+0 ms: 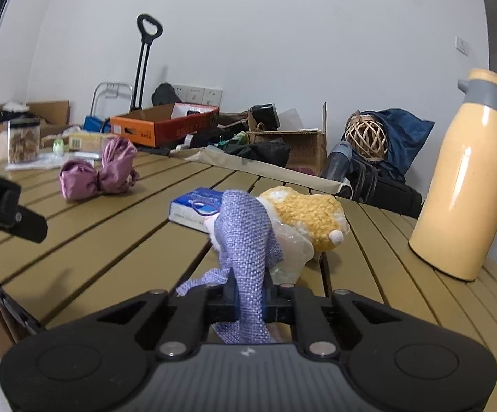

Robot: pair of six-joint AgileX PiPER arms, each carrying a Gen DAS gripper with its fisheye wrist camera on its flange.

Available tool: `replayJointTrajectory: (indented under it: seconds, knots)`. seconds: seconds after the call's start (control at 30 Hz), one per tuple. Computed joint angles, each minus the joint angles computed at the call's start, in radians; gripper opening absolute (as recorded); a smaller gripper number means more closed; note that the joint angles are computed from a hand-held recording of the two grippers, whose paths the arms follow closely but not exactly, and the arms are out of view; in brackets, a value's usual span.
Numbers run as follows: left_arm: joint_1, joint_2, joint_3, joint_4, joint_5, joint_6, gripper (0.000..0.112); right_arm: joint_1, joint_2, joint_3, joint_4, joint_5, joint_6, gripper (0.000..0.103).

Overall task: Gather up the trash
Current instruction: 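Lift the lilac pouch with right tool while left tool approaches pink satin bow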

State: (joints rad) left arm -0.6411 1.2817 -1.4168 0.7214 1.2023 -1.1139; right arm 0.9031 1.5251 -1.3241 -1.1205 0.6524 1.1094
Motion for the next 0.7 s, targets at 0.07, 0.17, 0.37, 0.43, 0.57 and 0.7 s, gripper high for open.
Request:
replayJointTrajectory:
  seconds: [0.07,0.17,0.37,0.43,0.57,0.7]
  knots:
    - [0.013,-0.003,-0.006,-0.006,-0.002,0.019,0.103,-0.018,-0.017,0.008,0.014,-0.032,0.016,0.008]
    - [0.046,-0.006,-0.025,0.0,-0.01,0.034,0.103,-0.055,-0.056,0.037,0.022,-0.106,0.063,0.006]
    - [0.123,0.016,-0.082,0.008,-0.024,0.085,0.103,-0.134,-0.121,0.08,0.062,-0.232,0.132,0.006]
    - [0.155,0.028,-0.102,0.006,-0.032,0.113,0.103,-0.152,-0.136,0.091,0.052,-0.253,0.16,0.006]
    - [0.23,0.042,-0.13,-0.024,-0.053,0.142,0.103,-0.188,-0.167,0.115,-0.004,-0.29,0.249,0.006]
    - [0.287,0.061,-0.154,-0.053,-0.063,0.171,0.103,-0.218,-0.179,0.125,-0.067,-0.3,0.331,0.006]
